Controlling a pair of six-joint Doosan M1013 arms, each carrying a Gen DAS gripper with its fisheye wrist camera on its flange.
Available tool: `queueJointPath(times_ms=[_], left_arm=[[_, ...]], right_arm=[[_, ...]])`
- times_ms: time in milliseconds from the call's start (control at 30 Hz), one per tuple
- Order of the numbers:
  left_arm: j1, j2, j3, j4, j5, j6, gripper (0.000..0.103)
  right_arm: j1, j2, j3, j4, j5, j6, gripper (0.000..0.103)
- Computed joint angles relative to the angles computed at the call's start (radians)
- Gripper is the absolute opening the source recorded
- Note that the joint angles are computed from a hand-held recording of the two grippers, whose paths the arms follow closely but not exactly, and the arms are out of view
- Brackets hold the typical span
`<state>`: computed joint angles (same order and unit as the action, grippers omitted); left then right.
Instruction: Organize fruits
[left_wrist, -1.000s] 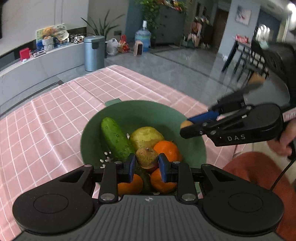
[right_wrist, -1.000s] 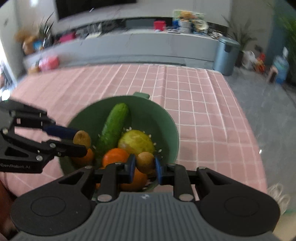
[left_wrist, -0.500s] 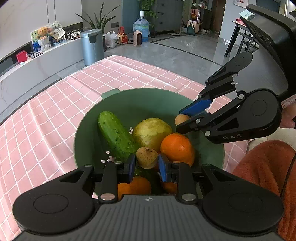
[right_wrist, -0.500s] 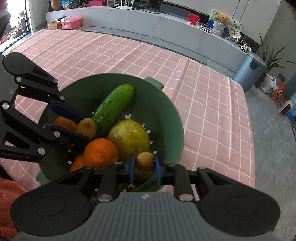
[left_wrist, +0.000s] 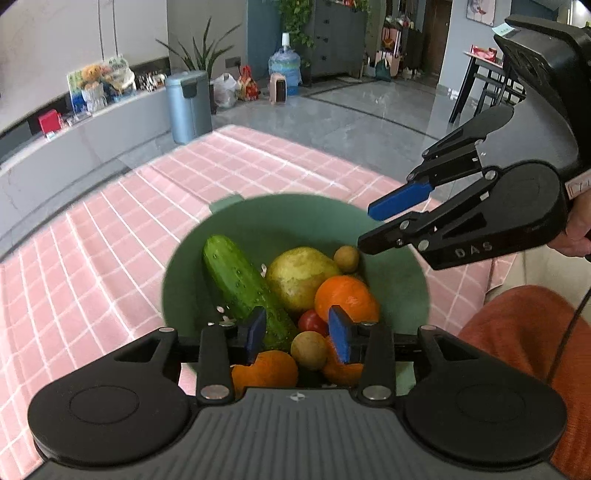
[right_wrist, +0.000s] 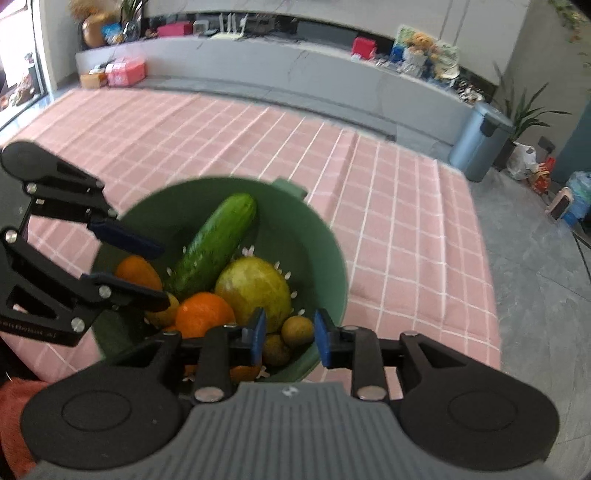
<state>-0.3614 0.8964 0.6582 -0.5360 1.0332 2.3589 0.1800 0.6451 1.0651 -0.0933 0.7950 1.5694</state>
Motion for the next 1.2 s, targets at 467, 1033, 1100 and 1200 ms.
queueJointPath(times_ms=[467,1033,1100,1200], left_arm=[[0.019,-0.249,0.336,-0.032,-0.396,-0.136,0.063],[-0.016,-0.405,0.627,0.281,-0.802,-0.497,0.089],[-0.013,-0.414,0.654,0.341,-0.835,-0.564,0.09],[-0.014,-0.413,0.673,0.483,-0.861,-0.714,0.09]], right_arm=[[0.071,-0.179,0.196,-0.318,-0.29,0.592,0.067],[0.248,-0.246,0.422,-1.32,-0.257,1.711,0.083],[0.254,-0.238,0.423,-1.319,-0.244,1.703,0.084],[0.261,-0.223,0.416,-1.276,-0.23,1.648,0.091]])
